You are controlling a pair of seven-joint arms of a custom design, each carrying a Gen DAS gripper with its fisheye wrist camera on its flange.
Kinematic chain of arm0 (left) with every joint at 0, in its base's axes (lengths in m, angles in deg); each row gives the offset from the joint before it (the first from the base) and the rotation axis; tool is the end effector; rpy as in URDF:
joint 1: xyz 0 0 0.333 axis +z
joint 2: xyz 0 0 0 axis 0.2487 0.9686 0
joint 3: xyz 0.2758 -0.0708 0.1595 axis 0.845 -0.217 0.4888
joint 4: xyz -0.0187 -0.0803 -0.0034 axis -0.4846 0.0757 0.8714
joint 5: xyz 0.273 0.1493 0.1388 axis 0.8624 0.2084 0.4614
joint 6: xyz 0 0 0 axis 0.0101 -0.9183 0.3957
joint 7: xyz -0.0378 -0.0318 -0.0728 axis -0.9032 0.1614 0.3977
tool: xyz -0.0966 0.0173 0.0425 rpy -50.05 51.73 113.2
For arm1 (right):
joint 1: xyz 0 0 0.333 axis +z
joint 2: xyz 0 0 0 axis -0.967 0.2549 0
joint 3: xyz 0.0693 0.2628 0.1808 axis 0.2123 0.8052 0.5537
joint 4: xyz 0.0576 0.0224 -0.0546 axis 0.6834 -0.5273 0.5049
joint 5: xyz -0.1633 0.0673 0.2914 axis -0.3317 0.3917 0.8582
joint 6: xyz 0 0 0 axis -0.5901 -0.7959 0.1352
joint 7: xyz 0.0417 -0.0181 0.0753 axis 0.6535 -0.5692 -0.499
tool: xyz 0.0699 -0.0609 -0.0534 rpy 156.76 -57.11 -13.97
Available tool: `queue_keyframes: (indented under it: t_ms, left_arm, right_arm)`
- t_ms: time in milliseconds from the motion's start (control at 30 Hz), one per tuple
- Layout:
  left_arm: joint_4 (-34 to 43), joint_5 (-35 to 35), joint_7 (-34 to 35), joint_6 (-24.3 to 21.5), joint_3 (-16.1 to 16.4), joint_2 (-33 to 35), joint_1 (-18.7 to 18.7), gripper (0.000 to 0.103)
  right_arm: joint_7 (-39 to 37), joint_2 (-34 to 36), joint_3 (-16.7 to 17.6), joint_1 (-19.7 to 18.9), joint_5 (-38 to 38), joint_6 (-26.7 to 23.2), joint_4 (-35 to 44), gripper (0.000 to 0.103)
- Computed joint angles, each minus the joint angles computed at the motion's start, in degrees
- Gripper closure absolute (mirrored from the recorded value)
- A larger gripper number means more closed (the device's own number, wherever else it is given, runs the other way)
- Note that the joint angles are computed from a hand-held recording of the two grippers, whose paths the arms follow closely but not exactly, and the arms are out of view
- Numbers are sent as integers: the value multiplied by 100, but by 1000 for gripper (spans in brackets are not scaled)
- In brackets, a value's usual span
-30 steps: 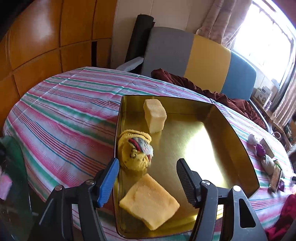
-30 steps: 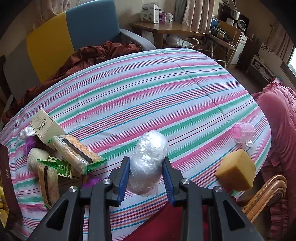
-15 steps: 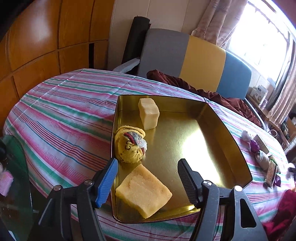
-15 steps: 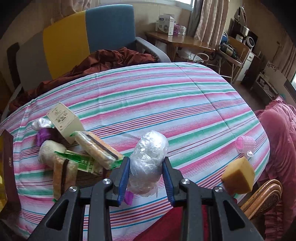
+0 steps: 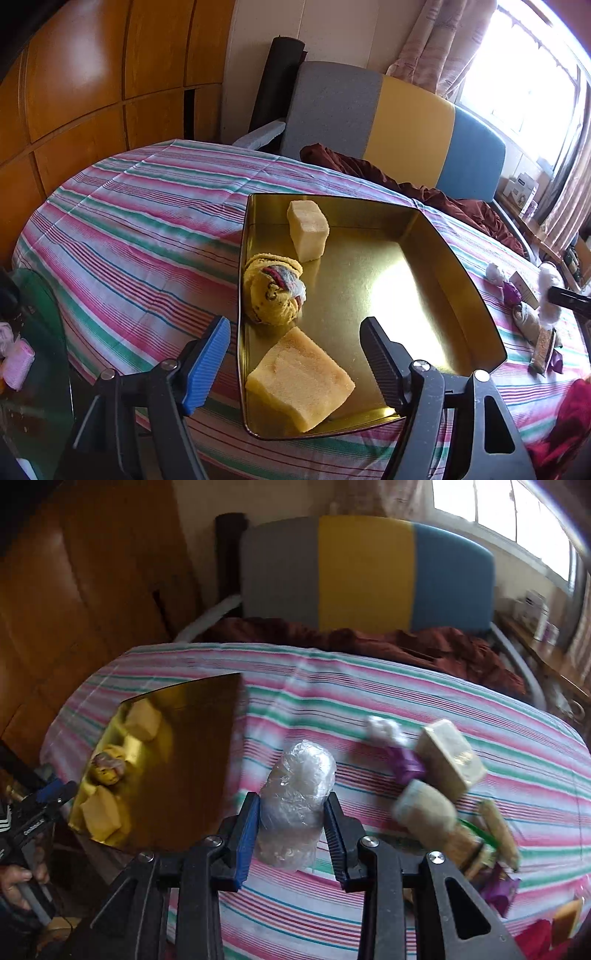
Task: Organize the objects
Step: 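Carry the plastic-wrapped bundle with the right tool into the tray and release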
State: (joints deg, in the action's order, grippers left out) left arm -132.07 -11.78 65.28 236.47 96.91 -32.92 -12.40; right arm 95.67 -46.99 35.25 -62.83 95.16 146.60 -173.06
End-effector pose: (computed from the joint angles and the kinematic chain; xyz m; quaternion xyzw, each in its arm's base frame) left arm 0.5635 -0.2717 0.3574 -0.6436 0.6605 -0.3311 0.1995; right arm 0.5430 0.0854 0.4175 -0.6709 0.6666 -0.1828 0.2686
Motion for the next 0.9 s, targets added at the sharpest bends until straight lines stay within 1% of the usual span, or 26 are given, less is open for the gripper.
queue_keyframes:
  t_ms: [33,67,133,200,300,367,433,533,600,700,733,767,800,833,867,900]
  left_arm:
    - [-22,-14,-5,-7,1,-10,6,29]
    - [-42,-12,-30,2,20,-19,3,29]
    - [-95,-2,-85,27,59,-52,3,28]
    - [-136,81,-241,64,180,-87,-51,26]
    - [-164,340,-645,83,410,-132,-153,25]
    - [-157,492,-901,53,437,-147,-115,24]
    - [-151,552,-988,5,312,-151,31,24]
    - [-140,608,-1025,-90,105,-147,230,24]
    - [-135,643,-1036,-120,3,-146,326,24]
    - [-139,755,-1146,-120,-66,-155,410,19]
    - [-130,807,-1209,-129,-73,-155,415,19]
    - [-120,869,-1280,-153,-77,-159,415,18]
    - [-114,951,-1361,-174,-82,-166,415,17]
    - [-102,1008,-1406,-200,-118,-169,439,17]
    - [-94,1048,-1432,-236,-170,-176,467,16]
    - [-85,1115,-1487,-268,-204,-182,483,16]
  right_arm:
    - [-319,154,360,-160,316,-79,205,69]
    - [-557,321,611,-229,544,-162,420,69]
    - [-832,605,832,-169,759,-290,758,69]
    - [-1062,900,1012,-102,946,-456,1107,69]
    - [-1217,1326,1058,123,1034,-743,1591,69]
    - [-1257,1579,1035,287,1030,-928,1866,69]
    - [-1197,1789,926,502,931,-1070,2088,69]
    - [-1247,2020,929,642,884,-1227,2317,69]
    - [-1403,2143,1048,624,935,-1306,2420,68]
    - [-1797,2174,1323,454,1200,-1345,2379,66]
    - [-1954,2178,1441,351,1356,-1341,2360,62]
    - [-2135,2186,1602,208,1579,-1352,2345,53]
    - [-2262,2158,1696,113,1783,-1350,2302,48]
    - [-2354,2106,1723,80,1938,-1289,2226,36]
    - [-2399,2041,1701,91,2053,-1189,2130,26]
    - [-2422,1969,1670,102,2157,-1075,2024,24]
